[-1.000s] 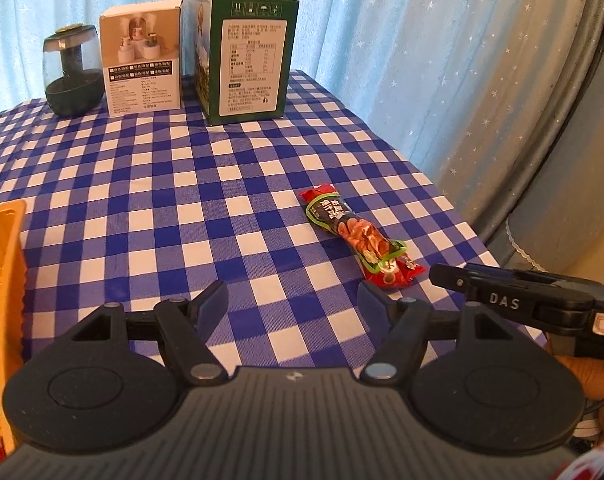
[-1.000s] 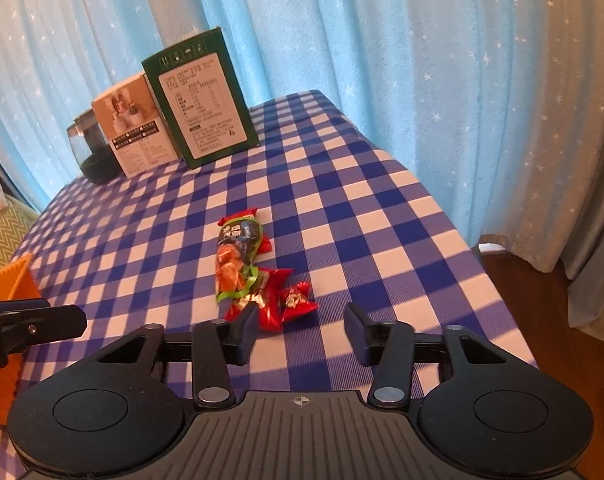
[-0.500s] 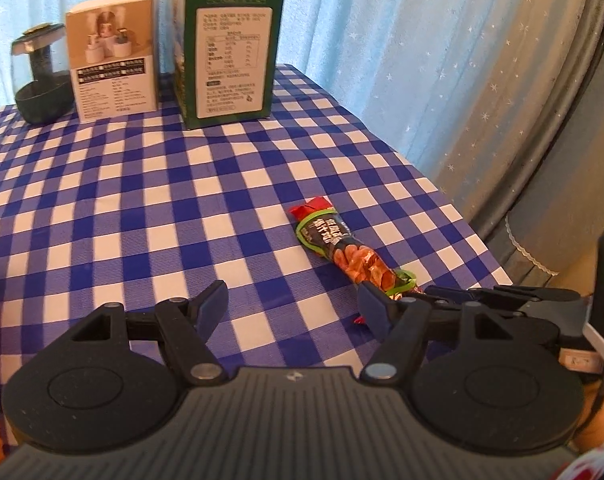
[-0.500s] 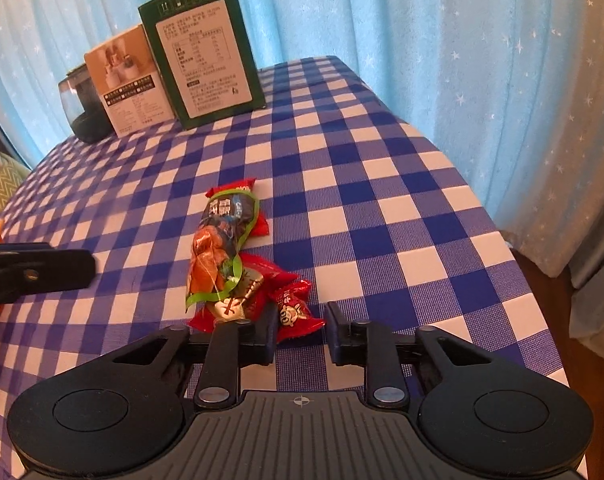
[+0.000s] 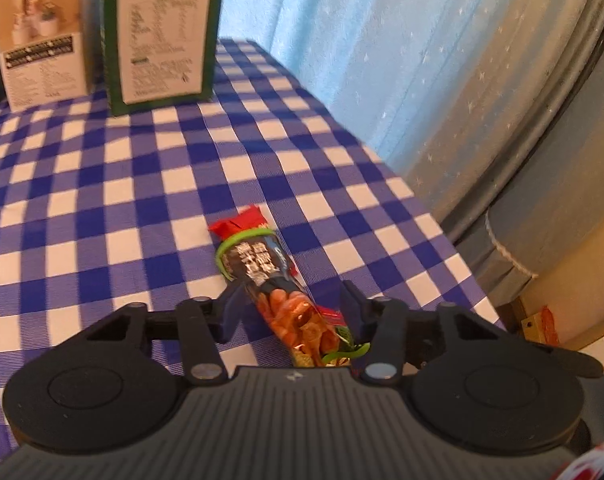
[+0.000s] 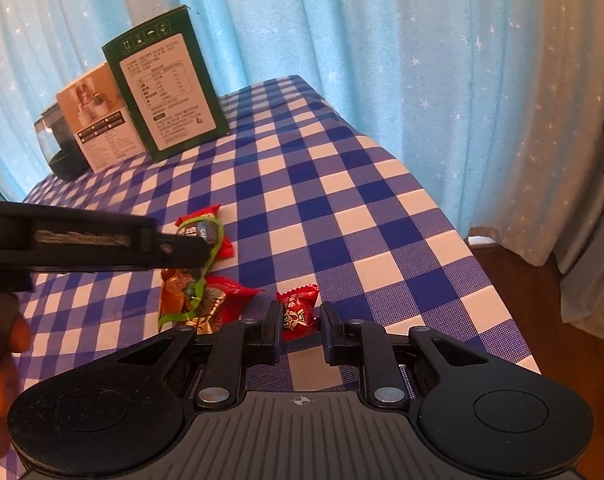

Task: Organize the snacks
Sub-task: 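Grasp the red-and-green sausage snack packet with the left tool while the right tool grasps a red candy, then carry both held snacks over the orange tray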

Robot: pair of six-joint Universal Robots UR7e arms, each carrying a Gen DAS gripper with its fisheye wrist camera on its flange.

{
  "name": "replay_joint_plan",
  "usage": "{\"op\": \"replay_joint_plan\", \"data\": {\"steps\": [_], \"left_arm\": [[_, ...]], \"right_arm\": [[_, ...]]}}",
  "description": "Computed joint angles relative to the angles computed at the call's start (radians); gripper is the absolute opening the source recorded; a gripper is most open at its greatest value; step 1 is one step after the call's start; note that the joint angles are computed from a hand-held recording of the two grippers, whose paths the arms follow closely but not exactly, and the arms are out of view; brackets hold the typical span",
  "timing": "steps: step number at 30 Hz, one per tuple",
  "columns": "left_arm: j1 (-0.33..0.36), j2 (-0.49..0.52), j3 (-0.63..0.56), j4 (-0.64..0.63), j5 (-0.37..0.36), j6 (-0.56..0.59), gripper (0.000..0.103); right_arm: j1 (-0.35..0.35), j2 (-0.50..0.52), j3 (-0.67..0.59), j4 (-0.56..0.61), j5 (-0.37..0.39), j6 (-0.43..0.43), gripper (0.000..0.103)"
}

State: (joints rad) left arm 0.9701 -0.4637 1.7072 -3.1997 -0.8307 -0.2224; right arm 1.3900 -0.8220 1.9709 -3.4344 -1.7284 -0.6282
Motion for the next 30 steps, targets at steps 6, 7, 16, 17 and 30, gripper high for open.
{"op": "replay_joint_plan", "data": {"steps": [6,7,16,17,30], "left_arm": [[0.008,0.005,0.001,0.002,0.017,0.006,0.032],[0.004,0.000,0.012,-0.004,0.024,0.009,0.029],[-0.046,-0.113,0.264,-0.042,0.114,-0.024,0.023],[-0.055,-0.125,0.299,-0.047,0.130,-0.034,0.023],[-0.115,-0.153,0.487,-0.140,0.218,-0.105,0.025]], "right_arm": [[0.002,0.002,-0.001,0.007,0.006,-0.004,0.019],[0.002,0.002,0.001,0.006,0.009,-0.005,0.020],[0.007,-0.005,0.021,0.012,0.035,-0.034,0.020],[0.008,-0.008,0.028,0.009,0.039,-0.041,0.020],[0.012,-0.068,0.155,-0.006,0.046,-0.008,0.020]]}}
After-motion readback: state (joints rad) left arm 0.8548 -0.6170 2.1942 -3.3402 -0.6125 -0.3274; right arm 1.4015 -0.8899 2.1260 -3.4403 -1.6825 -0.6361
